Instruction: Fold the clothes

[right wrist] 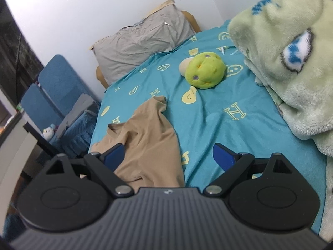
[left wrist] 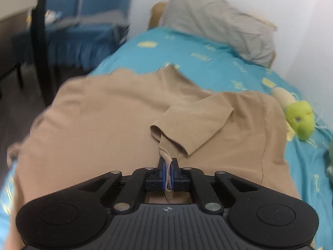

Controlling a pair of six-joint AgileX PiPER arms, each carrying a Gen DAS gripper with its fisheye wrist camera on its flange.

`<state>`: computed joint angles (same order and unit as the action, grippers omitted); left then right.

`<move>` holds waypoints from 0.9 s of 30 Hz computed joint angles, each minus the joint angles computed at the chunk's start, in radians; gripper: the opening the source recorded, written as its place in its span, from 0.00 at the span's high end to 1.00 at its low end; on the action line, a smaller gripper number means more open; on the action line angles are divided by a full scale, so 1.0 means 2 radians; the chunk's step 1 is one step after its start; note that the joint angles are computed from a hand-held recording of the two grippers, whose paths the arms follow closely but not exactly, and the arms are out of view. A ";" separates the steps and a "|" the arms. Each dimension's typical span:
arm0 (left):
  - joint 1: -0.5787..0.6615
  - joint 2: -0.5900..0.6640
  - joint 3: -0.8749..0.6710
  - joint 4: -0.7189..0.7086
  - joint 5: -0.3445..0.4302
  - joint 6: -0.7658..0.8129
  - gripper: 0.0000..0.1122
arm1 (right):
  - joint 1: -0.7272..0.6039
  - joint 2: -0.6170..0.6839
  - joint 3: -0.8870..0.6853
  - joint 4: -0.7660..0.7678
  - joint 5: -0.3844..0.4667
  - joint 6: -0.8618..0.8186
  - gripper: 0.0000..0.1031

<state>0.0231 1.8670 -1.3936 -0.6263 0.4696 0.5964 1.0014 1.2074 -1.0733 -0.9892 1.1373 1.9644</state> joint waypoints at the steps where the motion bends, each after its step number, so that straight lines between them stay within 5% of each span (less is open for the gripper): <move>1: 0.005 -0.009 0.002 -0.007 0.008 0.007 0.77 | 0.004 0.000 0.000 -0.004 0.000 -0.003 0.10; 3: 0.018 -0.039 0.015 -0.030 0.027 0.045 0.58 | 0.011 0.002 0.001 -0.014 -0.002 -0.004 0.10; 7: 0.039 -0.145 0.076 -0.015 0.042 0.117 0.41 | 0.022 0.006 0.005 -0.039 -0.018 0.001 0.10; 10: 0.084 -0.252 0.130 -0.040 0.093 0.198 0.22 | 0.036 0.015 0.004 -0.060 -0.031 -0.004 0.10; 12: 0.132 -0.310 0.151 -0.064 0.147 0.241 0.16 | 0.046 0.024 -0.002 -0.069 -0.038 -0.017 0.25; 16: 0.252 -0.363 0.169 -0.121 0.280 0.310 0.10 | 0.062 0.048 -0.022 -0.067 -0.051 -0.057 0.45; 18: 0.286 -0.360 0.171 -0.138 0.315 0.338 0.10 | 0.065 0.062 -0.035 -0.056 -0.059 -0.085 0.71; 20: 0.313 -0.358 0.180 -0.158 0.333 0.368 0.10 | 0.065 0.075 -0.046 -0.043 -0.073 -0.106 0.82; 27: 0.336 -0.314 0.203 -0.211 0.345 0.432 0.10 | -0.018 0.185 -0.145 0.056 -0.130 -0.261 0.82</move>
